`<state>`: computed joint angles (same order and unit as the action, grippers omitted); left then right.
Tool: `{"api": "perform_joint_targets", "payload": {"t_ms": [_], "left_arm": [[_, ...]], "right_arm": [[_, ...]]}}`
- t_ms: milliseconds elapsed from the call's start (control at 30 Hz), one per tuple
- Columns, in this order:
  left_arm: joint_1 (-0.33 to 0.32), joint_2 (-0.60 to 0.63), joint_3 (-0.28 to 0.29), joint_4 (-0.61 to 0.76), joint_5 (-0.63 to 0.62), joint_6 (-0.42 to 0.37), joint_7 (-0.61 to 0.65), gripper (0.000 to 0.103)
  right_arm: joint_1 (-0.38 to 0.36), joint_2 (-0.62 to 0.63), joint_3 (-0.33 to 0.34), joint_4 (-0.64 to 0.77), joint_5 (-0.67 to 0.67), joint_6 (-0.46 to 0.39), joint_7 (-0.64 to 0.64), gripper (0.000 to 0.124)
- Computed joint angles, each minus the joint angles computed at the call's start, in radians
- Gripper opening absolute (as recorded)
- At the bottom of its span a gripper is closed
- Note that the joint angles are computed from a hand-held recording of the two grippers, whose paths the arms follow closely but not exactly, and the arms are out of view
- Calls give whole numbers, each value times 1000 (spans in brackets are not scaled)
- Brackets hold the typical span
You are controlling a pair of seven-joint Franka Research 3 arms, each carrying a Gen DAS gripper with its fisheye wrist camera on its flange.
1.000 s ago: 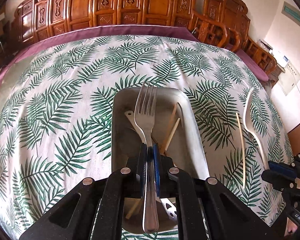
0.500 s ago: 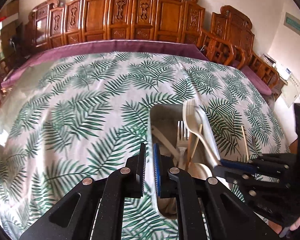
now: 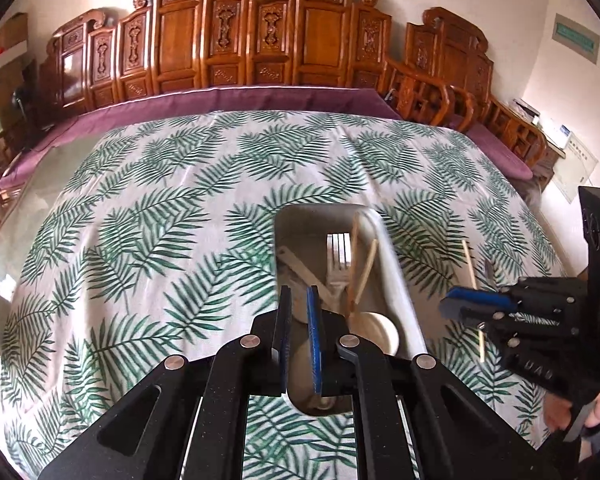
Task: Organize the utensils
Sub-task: 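Open the right tool and move both tools back to the loose utensils, then grasp a metal spoon with the right tool while the left tool grasps a wooden chopstick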
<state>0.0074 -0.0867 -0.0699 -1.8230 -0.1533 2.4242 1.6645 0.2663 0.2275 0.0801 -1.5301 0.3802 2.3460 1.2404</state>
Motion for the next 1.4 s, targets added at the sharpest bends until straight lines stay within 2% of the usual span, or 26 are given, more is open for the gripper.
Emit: {"api": "perform_joint_targets", "payload": {"t_ms": [33,100,333,400,467,533,1033,1200,1400], "left_arm": [[-3,-2,-4,-2,1,2,0,19],[-13,-7,-12,-7,1,10,2,23],[-59,25,-44,22,-5,0,6,25],[-69,38,-53,34,-4,-6,6,26],[-78,50,-61,46,4,-12,-1,26],[-87,62,-70,54,12,-13,-7,38],[-130,120,-107,90,54,-38,-22,38],[-139,154,-117,114,68,-53,-35,38],[-150,204,-129,152,96,-73,-54,38]], "right_arm": [[-6,-23,-9,-33,-12,11,-8,14],[-18,-57,-25,-86,-38,27,-22,14],[-76,-93,-72,-184,-128,31,-9,15],[-92,-88,-78,-192,-132,31,-12,23],[-105,-80,-81,-195,-135,30,-17,24],[-114,-68,-84,-192,-139,28,-19,24],[-131,10,-91,-128,-211,-16,-39,23],[-132,16,-90,-113,-214,-40,-59,4],[-141,17,-92,-106,-196,-60,-74,3]]}}
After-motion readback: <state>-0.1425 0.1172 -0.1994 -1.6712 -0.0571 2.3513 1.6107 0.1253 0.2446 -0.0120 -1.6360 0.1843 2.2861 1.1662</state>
